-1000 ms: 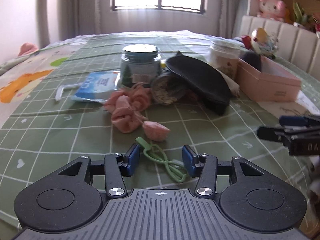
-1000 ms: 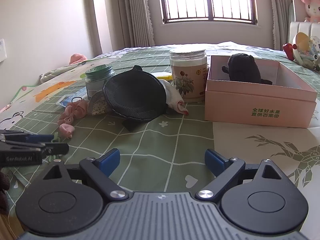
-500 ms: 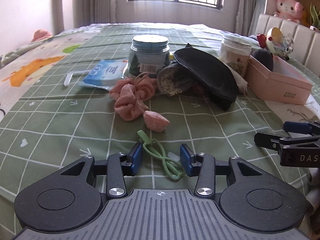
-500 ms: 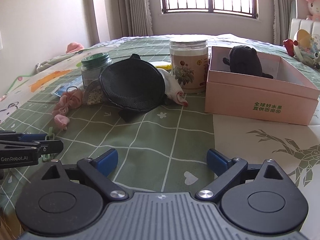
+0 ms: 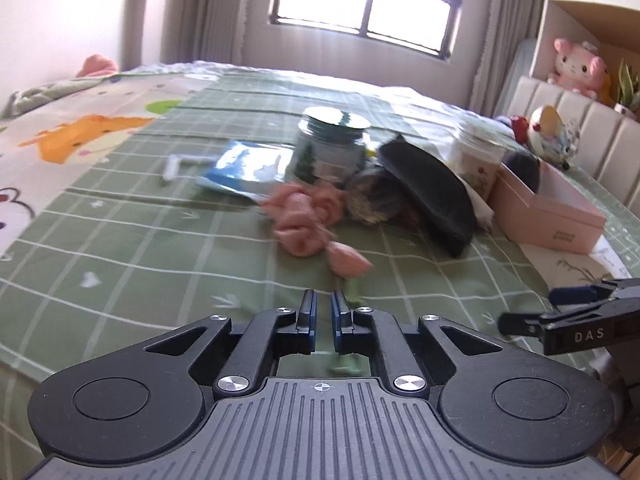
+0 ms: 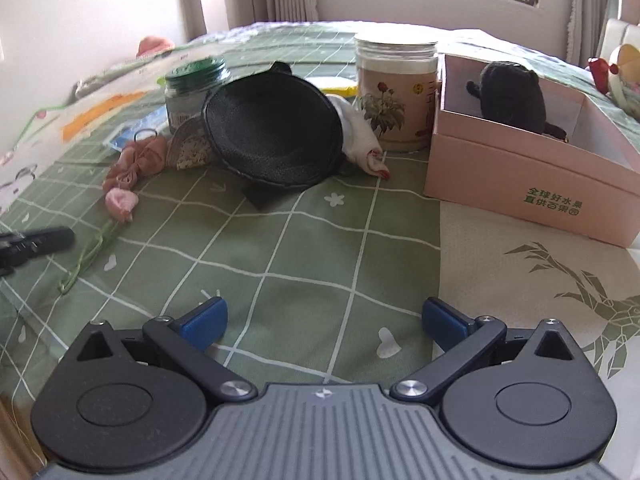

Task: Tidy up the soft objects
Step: 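Grasp the green hair tie with the left gripper and lift it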

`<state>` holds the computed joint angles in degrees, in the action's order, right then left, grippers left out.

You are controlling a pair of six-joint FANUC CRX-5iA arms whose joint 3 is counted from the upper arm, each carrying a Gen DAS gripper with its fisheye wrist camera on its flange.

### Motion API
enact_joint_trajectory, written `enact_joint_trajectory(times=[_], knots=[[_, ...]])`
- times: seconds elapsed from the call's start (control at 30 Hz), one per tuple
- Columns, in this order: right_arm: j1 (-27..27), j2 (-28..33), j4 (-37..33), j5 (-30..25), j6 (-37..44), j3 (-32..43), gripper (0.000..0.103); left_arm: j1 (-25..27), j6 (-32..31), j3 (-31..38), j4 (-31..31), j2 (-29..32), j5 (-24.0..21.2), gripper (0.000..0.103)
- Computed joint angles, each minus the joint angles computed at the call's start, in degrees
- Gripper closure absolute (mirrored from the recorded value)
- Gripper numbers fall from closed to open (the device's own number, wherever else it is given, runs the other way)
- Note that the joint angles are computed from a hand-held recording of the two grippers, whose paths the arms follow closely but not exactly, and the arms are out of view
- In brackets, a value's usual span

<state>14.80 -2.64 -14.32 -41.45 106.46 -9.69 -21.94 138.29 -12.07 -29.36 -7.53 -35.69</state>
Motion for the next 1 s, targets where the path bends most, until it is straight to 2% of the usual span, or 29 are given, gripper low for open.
enact_joint_trajectory(times=[0.07,0.17,0.27,0.33,0.4,0.47,0.53,0.57,0.63,0.7,0.73,0.77,0.8,0.9,1.0], knots=[[1.04,-0.08,0.61,-1.03,1.99,0.48,0.0,0.97,1.52,-1.45,-0.95,-1.8,0.05,0.093],[2.0,-0.56,-3.49,-1.56,5.06,2.01,0.0,3.11,2.44,-4.34,-0.64,-4.59,2.14,0.093],[3.26,0.59,-8.6,-3.56,7.31,5.99,0.0,6.93,-4.1,-7.81,6.36,-6.74,5.51,0.093],[5.31,1.62,-8.02,-3.86,6.34,7.91,0.002,7.65,-6.64,-8.34,8.94,-6.75,5.67,0.093],[7.9,1.59,-4.45,-0.97,3.34,7.22,0.003,9.58,-13.69,-10.64,17.29,-6.71,9.0,0.093],[9.99,0.38,0.5,3.6,-0.67,4.28,0.003,10.89,-25.07,-14.44,28.48,-6.51,14.98,0.091],[11.95,-1.59,8.09,8.87,-6.39,-0.51,0.003,10.23,-32.76,-15.97,34.38,-5.46,18.74,0.091],[12.48,-2.64,11.88,11.15,-9.29,-3.1,0.003,9.52,-33.5,-14.99,34.05,-4.42,18.49,0.091],[12.76,-4.58,18.58,15.22,-14.48,-8.21,0.003,7.8,-29.52,-10.91,28.0,-2.14,15.37,0.086],[12.2,-6.12,23.22,18.21,-17.65,-12.24,0.003,4.41,-19.73,-3.81,15.69,0.97,7.51,0.085],[11.74,-6.67,24.97,19.6,-18.67,-13.88,0.003,2.89,-16.87,-1.23,11.81,2.34,4.22,0.083],[11.25,-7.07,26.07,20.7,-19.22,-15.12,0.003,2.22,-16.54,-0.01,10.73,3.32,2.56,0.081],[10.8,-7.36,26.26,21.28,-19.16,-15.92,0.003,1.99,-17.13,0.56,10.72,3.97,1.73,0.077],[9.42,-6.3,22.95,20.39,-16.75,-15.46,0.003,0.31,-15.1,2.95,7.44,5.42,-1.37,0.078],[7.21,-4.63,13.14,16.35,-9.9,-11.29,0.003,0.41,-15.46,4.51,8.77,6.51,-3.26,0.078]])
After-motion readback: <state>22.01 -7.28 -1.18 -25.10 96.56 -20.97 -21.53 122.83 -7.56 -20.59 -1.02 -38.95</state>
